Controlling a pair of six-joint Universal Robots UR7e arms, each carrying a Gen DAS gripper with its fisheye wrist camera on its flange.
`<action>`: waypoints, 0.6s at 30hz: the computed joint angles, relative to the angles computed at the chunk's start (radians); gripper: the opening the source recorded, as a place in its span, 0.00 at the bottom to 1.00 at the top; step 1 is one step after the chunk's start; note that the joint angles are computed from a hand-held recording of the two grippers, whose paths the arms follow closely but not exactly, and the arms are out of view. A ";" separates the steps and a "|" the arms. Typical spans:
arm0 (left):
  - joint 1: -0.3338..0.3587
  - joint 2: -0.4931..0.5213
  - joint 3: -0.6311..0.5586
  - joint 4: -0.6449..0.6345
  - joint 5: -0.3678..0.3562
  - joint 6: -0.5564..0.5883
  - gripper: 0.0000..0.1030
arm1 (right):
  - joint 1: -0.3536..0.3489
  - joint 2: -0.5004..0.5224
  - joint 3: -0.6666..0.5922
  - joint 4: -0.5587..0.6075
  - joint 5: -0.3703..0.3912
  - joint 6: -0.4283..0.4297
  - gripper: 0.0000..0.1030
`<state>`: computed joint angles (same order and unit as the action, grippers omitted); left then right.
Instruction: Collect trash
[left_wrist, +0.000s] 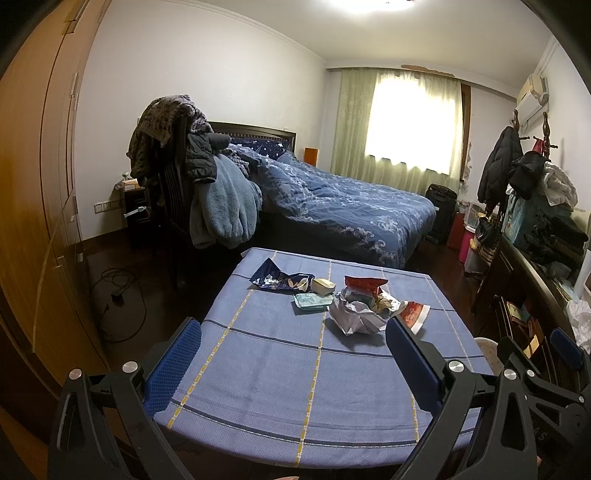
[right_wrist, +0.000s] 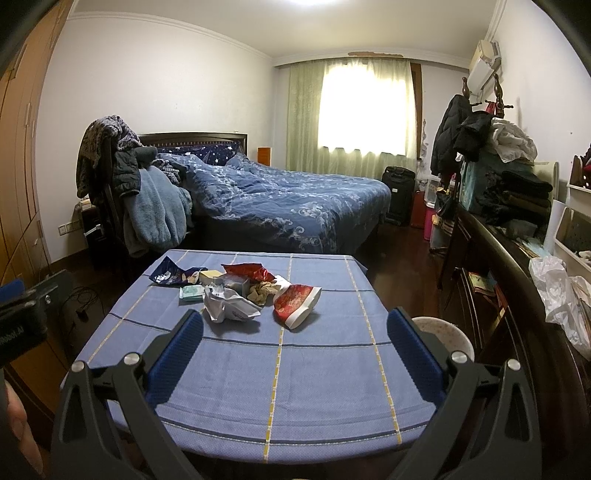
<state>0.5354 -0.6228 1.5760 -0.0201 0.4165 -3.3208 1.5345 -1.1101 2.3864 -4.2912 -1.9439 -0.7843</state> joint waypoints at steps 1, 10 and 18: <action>0.000 0.000 0.000 -0.001 0.000 0.001 0.97 | 0.001 -0.002 -0.001 0.003 0.000 0.001 0.97; 0.000 0.002 -0.006 0.011 0.000 -0.005 0.97 | 0.002 0.002 -0.001 0.001 -0.003 0.001 0.97; 0.000 0.004 -0.008 0.014 0.000 -0.008 0.97 | 0.003 0.004 -0.002 0.000 -0.006 0.002 0.97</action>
